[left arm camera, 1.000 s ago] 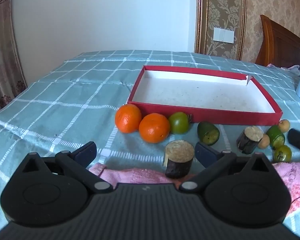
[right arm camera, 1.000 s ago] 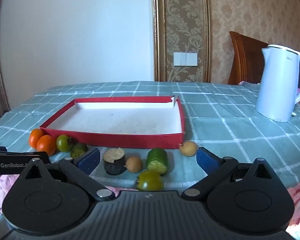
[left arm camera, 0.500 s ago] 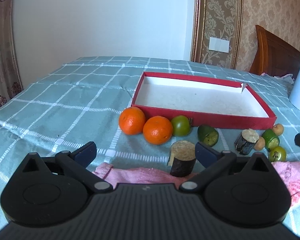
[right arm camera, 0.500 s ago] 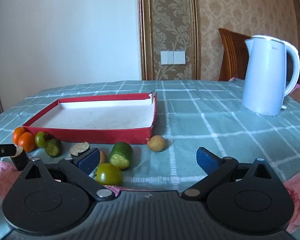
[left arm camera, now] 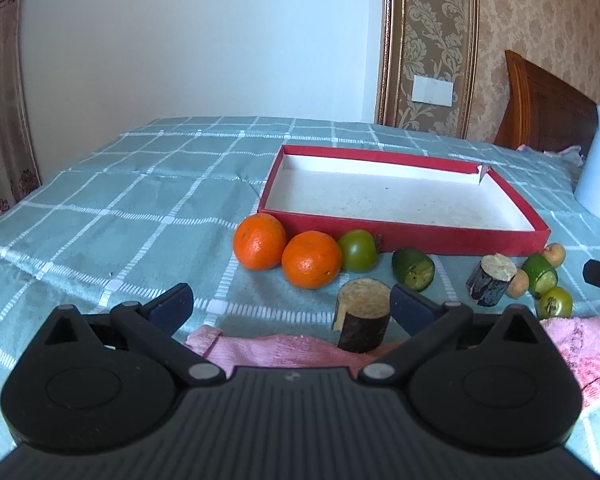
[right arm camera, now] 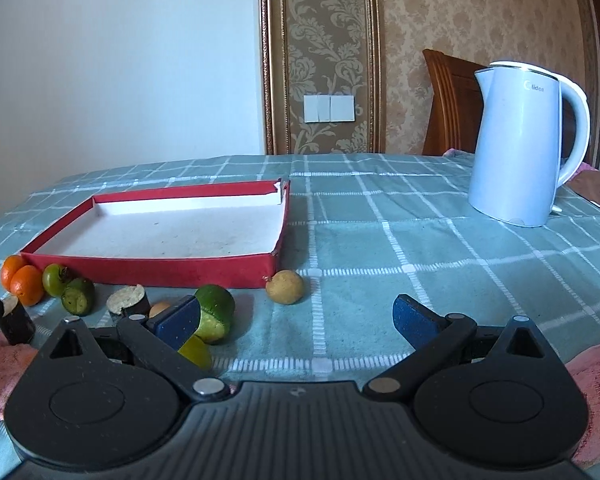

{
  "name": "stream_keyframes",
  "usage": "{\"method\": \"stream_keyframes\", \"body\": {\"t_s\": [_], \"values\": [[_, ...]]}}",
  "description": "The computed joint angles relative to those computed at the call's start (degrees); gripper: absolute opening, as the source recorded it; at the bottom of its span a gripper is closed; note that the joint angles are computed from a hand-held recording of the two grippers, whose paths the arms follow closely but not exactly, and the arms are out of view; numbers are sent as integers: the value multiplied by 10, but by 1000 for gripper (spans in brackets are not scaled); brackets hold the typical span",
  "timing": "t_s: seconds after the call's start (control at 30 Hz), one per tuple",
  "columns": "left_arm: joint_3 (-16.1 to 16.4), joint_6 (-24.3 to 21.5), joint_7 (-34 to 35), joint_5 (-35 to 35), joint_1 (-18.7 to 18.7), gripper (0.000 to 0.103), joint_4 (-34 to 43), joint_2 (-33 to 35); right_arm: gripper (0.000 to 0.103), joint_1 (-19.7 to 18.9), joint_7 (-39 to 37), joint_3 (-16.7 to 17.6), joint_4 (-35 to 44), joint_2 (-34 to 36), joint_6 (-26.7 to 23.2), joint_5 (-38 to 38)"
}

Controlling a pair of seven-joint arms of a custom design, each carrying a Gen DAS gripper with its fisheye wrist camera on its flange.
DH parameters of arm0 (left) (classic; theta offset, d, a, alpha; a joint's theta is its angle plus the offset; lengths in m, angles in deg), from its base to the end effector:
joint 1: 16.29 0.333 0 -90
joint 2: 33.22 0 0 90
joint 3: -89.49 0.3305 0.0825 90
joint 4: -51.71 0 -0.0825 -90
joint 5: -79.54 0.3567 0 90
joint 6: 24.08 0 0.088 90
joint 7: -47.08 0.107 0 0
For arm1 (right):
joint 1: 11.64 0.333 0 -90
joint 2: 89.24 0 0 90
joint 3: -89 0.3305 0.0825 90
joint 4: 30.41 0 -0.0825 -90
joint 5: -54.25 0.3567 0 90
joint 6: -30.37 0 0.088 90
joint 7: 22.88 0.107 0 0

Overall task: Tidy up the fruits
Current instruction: 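Move both tools toward the fruits in front of the red tray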

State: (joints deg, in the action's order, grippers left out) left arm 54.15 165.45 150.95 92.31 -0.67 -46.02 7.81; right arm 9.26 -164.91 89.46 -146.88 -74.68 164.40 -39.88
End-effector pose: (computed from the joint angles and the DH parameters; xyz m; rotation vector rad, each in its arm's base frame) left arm 0.6941 -0.1564 0.3885 -1.2137 2.0214 -1.1775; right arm 0.5560 0.2003 0.3707 -1.0474 1.9973 -1.2296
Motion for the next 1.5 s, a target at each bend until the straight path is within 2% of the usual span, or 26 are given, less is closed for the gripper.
{"method": "stream_keyframes", "body": {"t_s": [0.17, 0.23, 0.3, 0.5, 0.57, 0.8, 1.13, 1.5], "values": [[7, -7, 5, -4, -8, 103, 1, -3, 103, 4, -22, 2, 12, 7, 4, 6], [12, -11, 4, -9, -13, 103, 4, -3, 103, 2, -18, 2, 13, 6, 34, -7], [3, -18, 7, -12, -5, 103, 5, 0, 103, -1, -34, 3, 22, 13, 58, -8], [-13, -21, 17, -22, 8, 103, 3, 3, 102, 5, -36, -4, 43, 28, 68, -9], [-23, -28, 23, -24, 14, 103, 5, 7, 97, 4, -47, -5, 50, 33, 74, 2], [-44, -30, 46, -30, 30, 103, -3, 10, 96, 13, -69, -13, 59, 41, 72, 30], [-45, -25, 51, -39, 30, 103, -13, 3, 96, 22, -106, -21, 68, 48, 54, 71], [-48, -24, 49, -34, 33, 103, -15, 3, 96, 23, -110, -26, 67, 50, 62, 87]]}}
